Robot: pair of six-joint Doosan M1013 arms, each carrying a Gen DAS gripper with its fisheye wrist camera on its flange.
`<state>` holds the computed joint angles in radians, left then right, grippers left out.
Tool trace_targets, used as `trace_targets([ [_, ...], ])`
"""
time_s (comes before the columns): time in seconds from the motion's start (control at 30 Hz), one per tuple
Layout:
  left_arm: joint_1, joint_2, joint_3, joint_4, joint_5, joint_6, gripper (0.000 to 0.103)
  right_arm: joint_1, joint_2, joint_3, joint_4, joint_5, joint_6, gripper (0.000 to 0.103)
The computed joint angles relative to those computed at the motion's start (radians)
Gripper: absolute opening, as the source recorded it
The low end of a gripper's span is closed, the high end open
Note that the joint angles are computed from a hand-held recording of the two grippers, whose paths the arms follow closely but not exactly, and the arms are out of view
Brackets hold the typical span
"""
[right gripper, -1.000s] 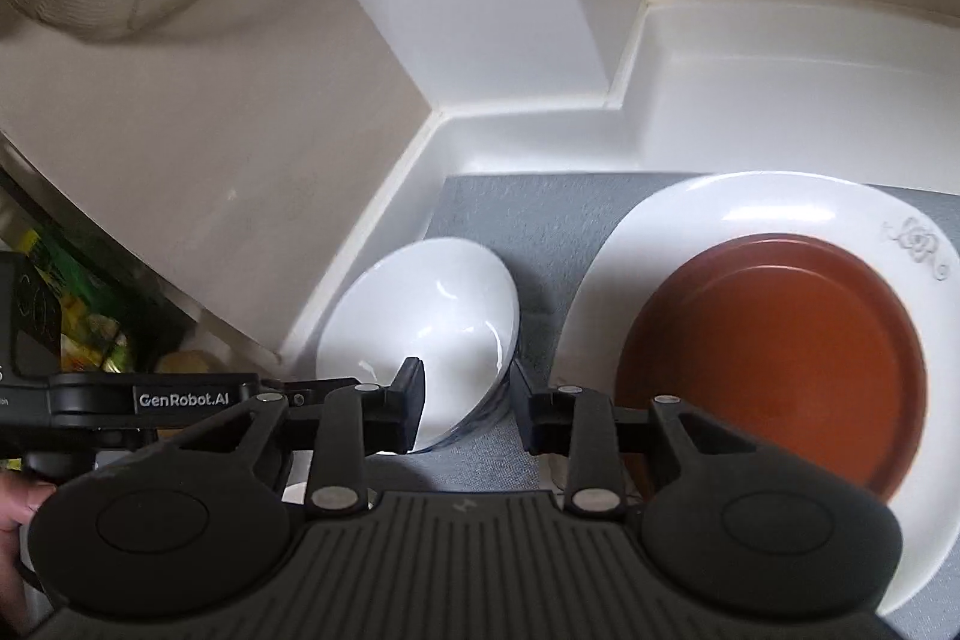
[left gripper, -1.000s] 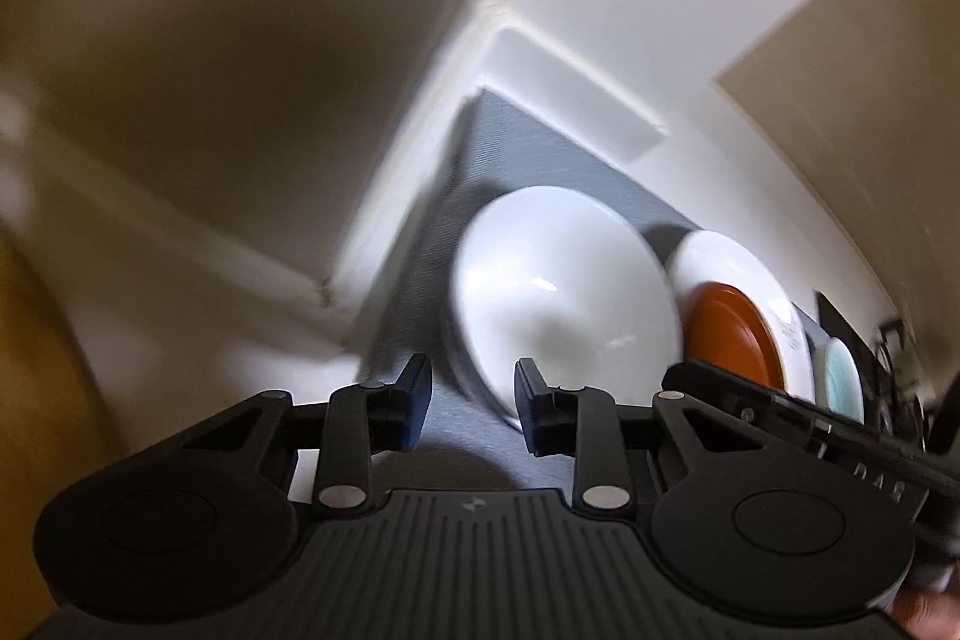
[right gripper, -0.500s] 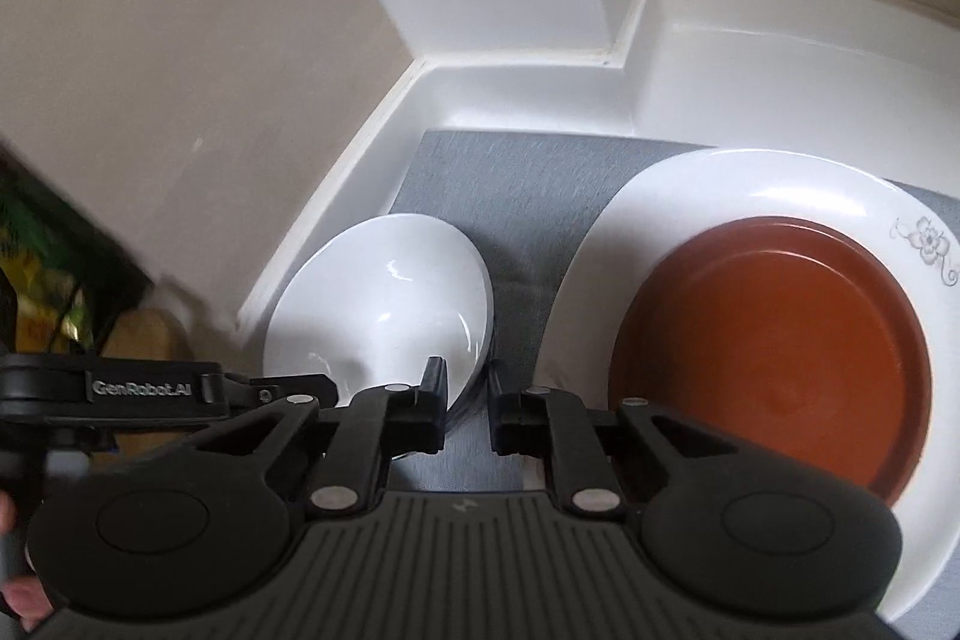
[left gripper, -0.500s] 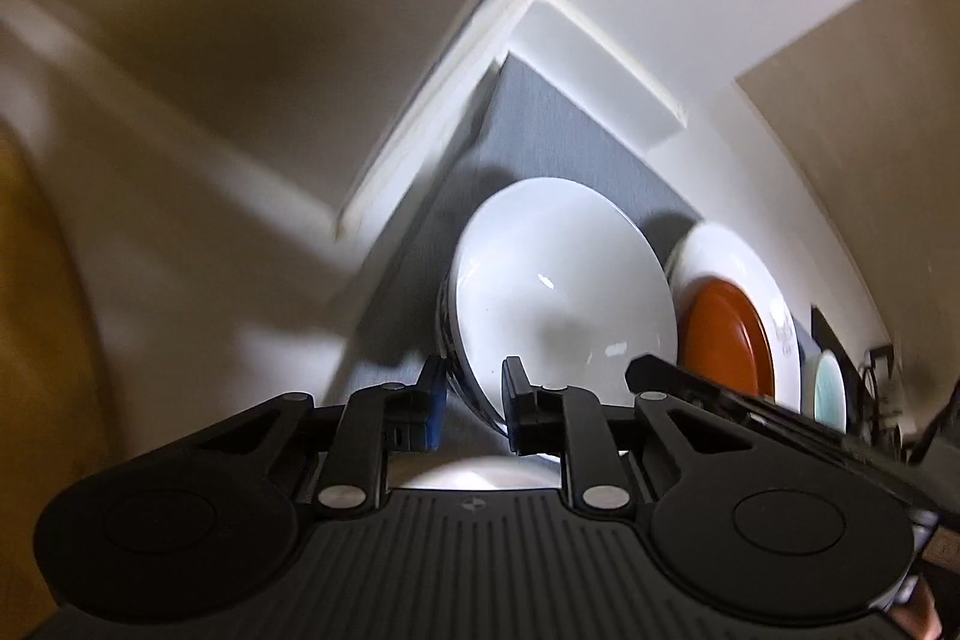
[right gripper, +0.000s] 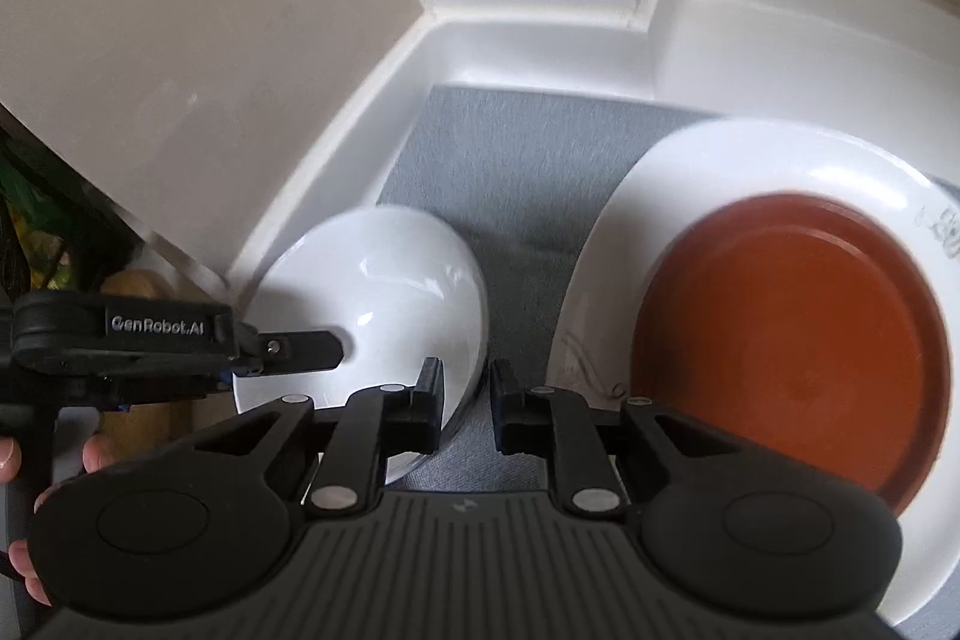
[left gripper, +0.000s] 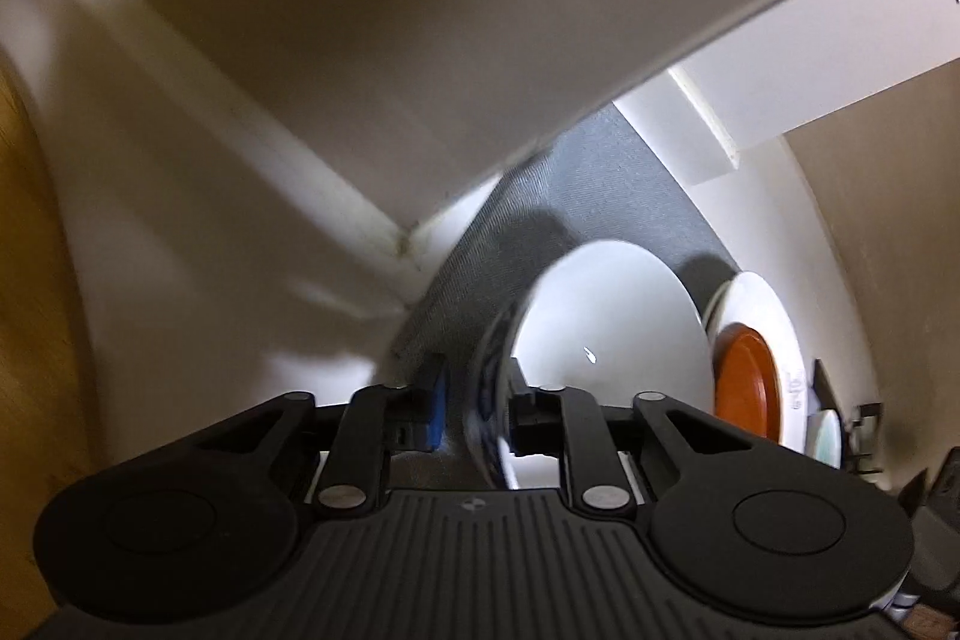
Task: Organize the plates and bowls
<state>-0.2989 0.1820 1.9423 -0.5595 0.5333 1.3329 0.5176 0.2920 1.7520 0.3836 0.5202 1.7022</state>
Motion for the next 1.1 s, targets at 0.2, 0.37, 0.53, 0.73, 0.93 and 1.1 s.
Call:
trace_targets([
  [0.2,-0.014,-0.022,-0.002,0.057,0.004,-0.049,0.015,-0.007,-0.027,0.032,0.083,-0.074,0.004,0.017],
  [0.37,-0.036,-0.076,-0.005,0.108,0.006,-0.071,0.015,-0.014,-0.081,0.061,0.112,-0.097,-0.046,0.015],
  [0.53,-0.084,-0.084,-0.039,0.132,0.057,-0.090,0.015,-0.025,-0.152,0.112,0.056,-0.123,0.040,0.014],
  [0.73,-0.130,-0.032,-0.125,0.084,0.168,-0.003,0.015,-0.054,-0.244,0.205,-0.152,-0.171,0.268,0.014],
  [0.93,-0.219,0.086,-0.278,0.069,0.262,0.105,0.015,-0.113,-0.331,0.300,-0.475,-0.186,0.689,0.014],
  [1.1,-0.275,0.188,-0.415,0.057,0.353,0.161,0.015,-0.186,-0.378,0.361,-0.638,-0.194,0.862,0.014],
])
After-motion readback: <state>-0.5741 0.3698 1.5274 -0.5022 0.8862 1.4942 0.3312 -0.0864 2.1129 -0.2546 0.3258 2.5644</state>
